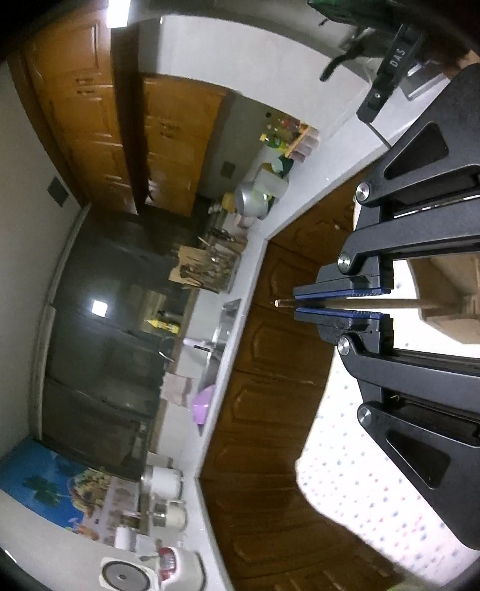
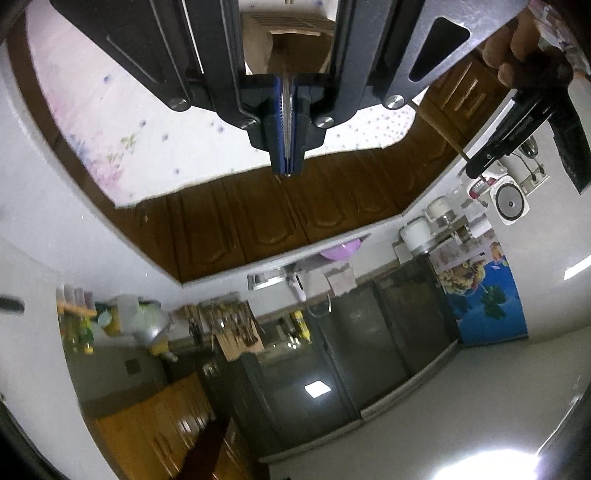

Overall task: Organize utensils
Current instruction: 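Lift both chopsticks and carry them over the wooden utensil holder, then lower the chopsticks into the wooden holder and open both tools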

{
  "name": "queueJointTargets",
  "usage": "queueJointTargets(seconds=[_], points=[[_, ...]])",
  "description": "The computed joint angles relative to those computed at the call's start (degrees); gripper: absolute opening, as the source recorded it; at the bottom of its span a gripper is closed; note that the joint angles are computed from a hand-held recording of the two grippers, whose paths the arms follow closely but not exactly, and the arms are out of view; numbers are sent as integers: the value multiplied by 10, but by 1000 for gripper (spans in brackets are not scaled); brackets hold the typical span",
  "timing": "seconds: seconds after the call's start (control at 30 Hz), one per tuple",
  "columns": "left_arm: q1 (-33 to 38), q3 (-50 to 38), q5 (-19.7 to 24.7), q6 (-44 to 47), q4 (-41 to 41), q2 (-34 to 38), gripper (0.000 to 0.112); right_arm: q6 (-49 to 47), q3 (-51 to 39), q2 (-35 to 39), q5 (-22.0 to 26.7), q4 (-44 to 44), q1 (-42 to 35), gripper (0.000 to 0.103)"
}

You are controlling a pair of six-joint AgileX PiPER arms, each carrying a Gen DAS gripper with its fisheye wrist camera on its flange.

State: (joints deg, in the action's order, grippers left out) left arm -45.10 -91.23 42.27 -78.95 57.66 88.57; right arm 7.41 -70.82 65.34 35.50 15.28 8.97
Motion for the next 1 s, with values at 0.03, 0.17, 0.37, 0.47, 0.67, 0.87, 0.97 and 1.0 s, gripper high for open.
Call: queueJointTargets(seconds=[0.03,0.17,0.37,0.47,0.67,0.87,0.97,1.0], points=[[3,9,-12,-10,2,6,4,-9,13,2,-10,11,-2,3],[1,34,-29,-38,23,28,4,-37,54,7,-41,45,-4,3],[2,69,-47,-74,48,37,4,-50,68,15,-63,64,-5,3],[7,62,-51,-41,26,38,5,-38,66,18,-63,46,-3,3],[26,50,-64,17,-31,39,5,-68,62,28,-54,92,-21,3],[30,48,-58,32,-45,40,7,-76,54,31,-42,100,-25,8],[33,41,-52,55,-69,42,25,-100,54,32,-32,130,-34,11],[33,42,-47,56,-71,40,33,-104,56,30,-31,135,-35,12]])
